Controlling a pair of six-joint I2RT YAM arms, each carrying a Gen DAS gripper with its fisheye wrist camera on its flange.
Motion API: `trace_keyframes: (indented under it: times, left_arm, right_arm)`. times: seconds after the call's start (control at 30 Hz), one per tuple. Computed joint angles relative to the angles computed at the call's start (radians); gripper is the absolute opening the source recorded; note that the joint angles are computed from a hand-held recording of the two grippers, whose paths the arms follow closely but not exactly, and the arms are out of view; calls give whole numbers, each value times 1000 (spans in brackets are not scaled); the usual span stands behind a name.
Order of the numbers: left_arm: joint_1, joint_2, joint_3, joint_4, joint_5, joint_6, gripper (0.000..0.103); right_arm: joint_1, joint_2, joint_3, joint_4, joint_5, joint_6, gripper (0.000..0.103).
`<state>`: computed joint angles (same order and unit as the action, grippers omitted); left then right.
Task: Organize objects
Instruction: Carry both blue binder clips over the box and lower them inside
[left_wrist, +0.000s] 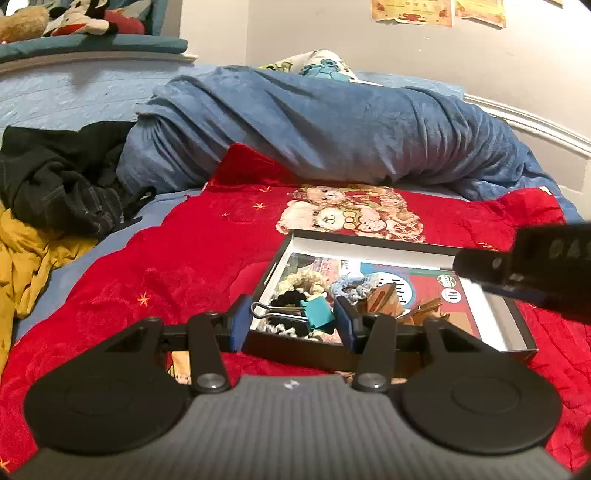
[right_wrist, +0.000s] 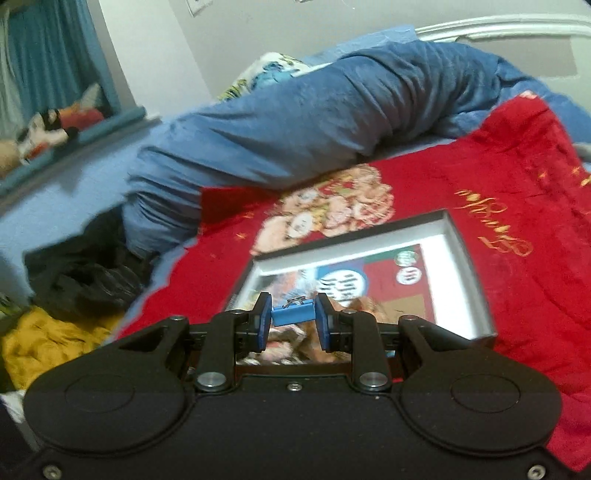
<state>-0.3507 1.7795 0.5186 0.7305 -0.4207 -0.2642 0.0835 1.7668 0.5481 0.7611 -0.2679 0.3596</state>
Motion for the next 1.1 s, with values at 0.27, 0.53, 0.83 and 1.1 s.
trace_keyframes:
  times: [0.27, 0.53, 0.83, 1.1]
  left_arm:
    - [23, -2, 5, 25, 48, 19, 53]
    - [40, 51, 189, -64, 79, 108, 53]
    - [17, 354, 759, -530, 137, 103, 53]
    - [-7, 536, 914, -601, 154, 135, 53]
  right_arm:
    - [-134, -17, 54, -29, -162, -16, 24]
    - [-213, 56, 194, -43, -274, -7, 24]
    - [-263, 314, 520, -214, -224, -10, 24]
    - [-272, 521, 742, -411, -155, -64, 25]
